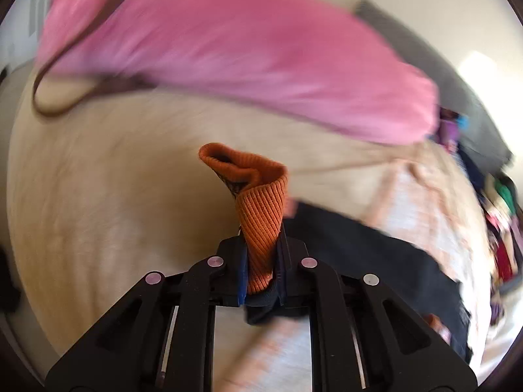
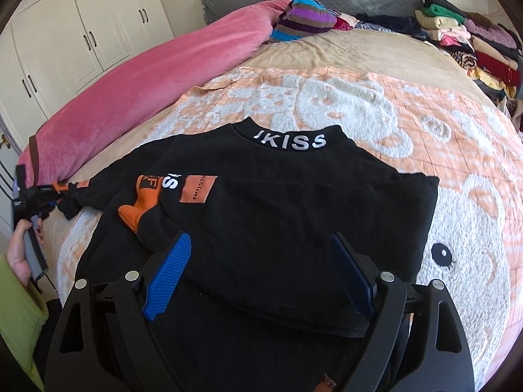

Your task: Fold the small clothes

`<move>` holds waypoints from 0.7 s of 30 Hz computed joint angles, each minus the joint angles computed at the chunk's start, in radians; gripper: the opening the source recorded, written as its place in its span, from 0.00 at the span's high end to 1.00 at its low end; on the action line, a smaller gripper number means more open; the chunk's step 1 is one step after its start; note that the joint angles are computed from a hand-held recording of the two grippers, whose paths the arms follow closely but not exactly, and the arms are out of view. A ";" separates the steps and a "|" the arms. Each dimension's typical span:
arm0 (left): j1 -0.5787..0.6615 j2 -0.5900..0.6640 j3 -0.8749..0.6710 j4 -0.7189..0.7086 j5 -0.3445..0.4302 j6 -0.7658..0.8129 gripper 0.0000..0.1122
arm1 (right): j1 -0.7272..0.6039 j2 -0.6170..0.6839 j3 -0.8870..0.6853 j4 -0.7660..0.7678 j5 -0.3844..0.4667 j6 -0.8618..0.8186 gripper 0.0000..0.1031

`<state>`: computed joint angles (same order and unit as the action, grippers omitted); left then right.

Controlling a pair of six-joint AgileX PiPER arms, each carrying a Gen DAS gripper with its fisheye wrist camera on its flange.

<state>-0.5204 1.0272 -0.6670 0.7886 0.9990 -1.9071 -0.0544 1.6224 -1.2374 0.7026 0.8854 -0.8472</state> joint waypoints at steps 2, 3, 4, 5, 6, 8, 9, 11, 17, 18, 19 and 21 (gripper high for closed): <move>-0.102 0.031 -0.085 0.046 0.037 -0.001 0.94 | -0.010 0.002 0.001 0.004 0.006 0.002 0.17; -0.157 0.057 -0.141 0.070 0.058 0.001 0.94 | -0.017 0.002 0.001 0.008 0.010 0.000 0.17; -0.188 0.080 -0.181 0.085 0.059 0.007 0.94 | -0.024 0.002 0.000 0.011 0.012 0.001 0.17; -0.237 0.113 -0.245 0.107 0.061 0.021 0.94 | -0.030 0.001 -0.001 0.015 0.015 -0.001 0.17; -0.273 0.143 -0.295 0.124 0.065 0.032 0.94 | -0.041 0.000 -0.003 0.021 0.019 -0.005 0.17; -0.331 0.221 -0.406 0.142 0.038 0.075 0.94 | -0.061 0.002 -0.010 0.028 0.023 -0.007 0.17; -0.354 0.273 -0.470 0.139 0.016 0.106 0.94 | -0.073 0.004 -0.014 0.034 0.025 -0.008 0.17; -0.375 0.366 -0.568 0.118 -0.044 0.168 0.94 | -0.096 0.011 -0.025 0.041 0.027 0.001 0.17; -0.374 0.662 -0.792 -0.104 -0.195 0.377 0.94 | -0.189 0.046 -0.070 0.058 0.044 0.034 0.17; -0.368 0.699 -0.816 -0.154 -0.217 0.425 0.94 | -0.203 0.052 -0.076 0.063 0.047 0.036 0.17; -0.370 0.724 -0.823 -0.183 -0.232 0.444 0.94 | -0.217 0.060 -0.083 0.067 0.050 0.042 0.17; -0.355 0.798 -0.851 -0.281 -0.269 0.537 0.92 | -0.239 0.074 -0.095 0.073 0.057 0.054 0.17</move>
<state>-0.8759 1.8250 -1.5177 0.5073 0.7304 -1.3703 -0.2933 1.6967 -1.3320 0.7760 0.9428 -0.7937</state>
